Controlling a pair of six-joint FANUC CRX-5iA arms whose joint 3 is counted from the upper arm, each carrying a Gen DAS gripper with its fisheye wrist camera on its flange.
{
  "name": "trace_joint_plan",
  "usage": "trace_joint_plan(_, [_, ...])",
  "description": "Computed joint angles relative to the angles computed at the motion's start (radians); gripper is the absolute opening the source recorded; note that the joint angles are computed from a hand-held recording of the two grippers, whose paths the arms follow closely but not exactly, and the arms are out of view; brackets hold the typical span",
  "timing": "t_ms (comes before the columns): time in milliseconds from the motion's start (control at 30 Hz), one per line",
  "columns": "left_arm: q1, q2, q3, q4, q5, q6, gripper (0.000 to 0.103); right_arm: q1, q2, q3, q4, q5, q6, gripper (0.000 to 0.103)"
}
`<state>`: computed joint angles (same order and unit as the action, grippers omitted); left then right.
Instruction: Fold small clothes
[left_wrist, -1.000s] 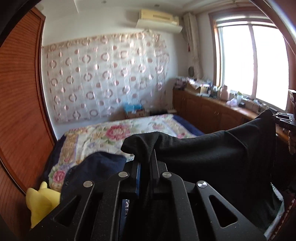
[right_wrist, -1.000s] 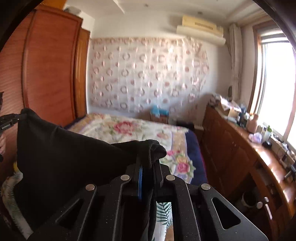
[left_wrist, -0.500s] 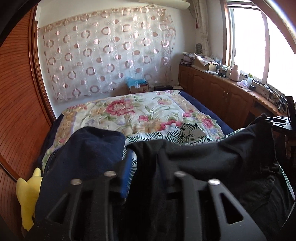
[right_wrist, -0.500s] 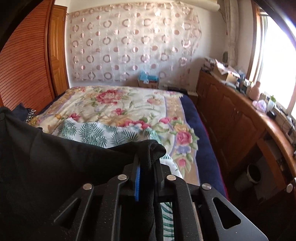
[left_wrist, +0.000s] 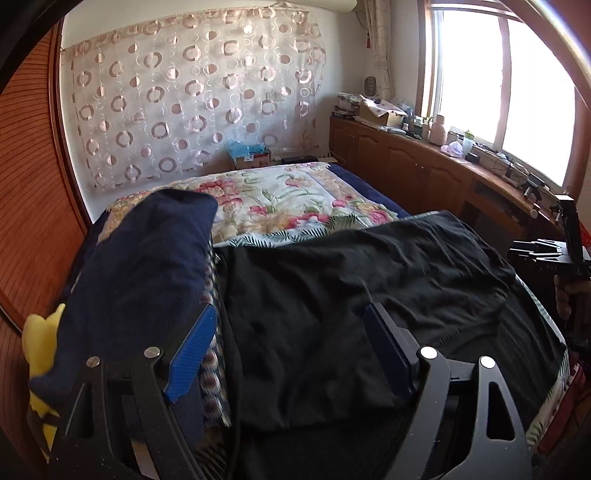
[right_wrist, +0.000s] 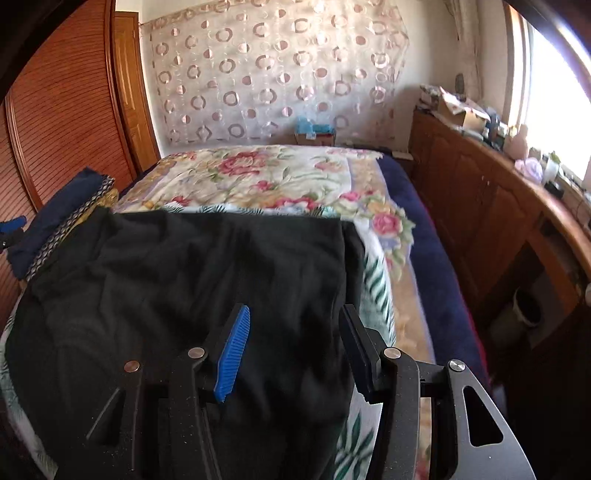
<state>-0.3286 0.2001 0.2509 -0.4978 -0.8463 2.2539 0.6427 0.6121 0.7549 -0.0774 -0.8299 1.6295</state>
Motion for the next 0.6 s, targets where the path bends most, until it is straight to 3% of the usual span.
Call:
trace_joint_plan(167, [-0.038, -0.011, -0.049, -0.015, -0.018, 0.038, 0.083, -0.014, -0.034, -0.043, -0.067, -0.049, 0.02, 0.052])
trace_joint_plan(600, [-0.021, 0.002, -0.139, 0.078, 0.006, 0.048, 0.083, -0.013, 0.082, 0.168, -0.007, -0.196, -0.043, 0.052])
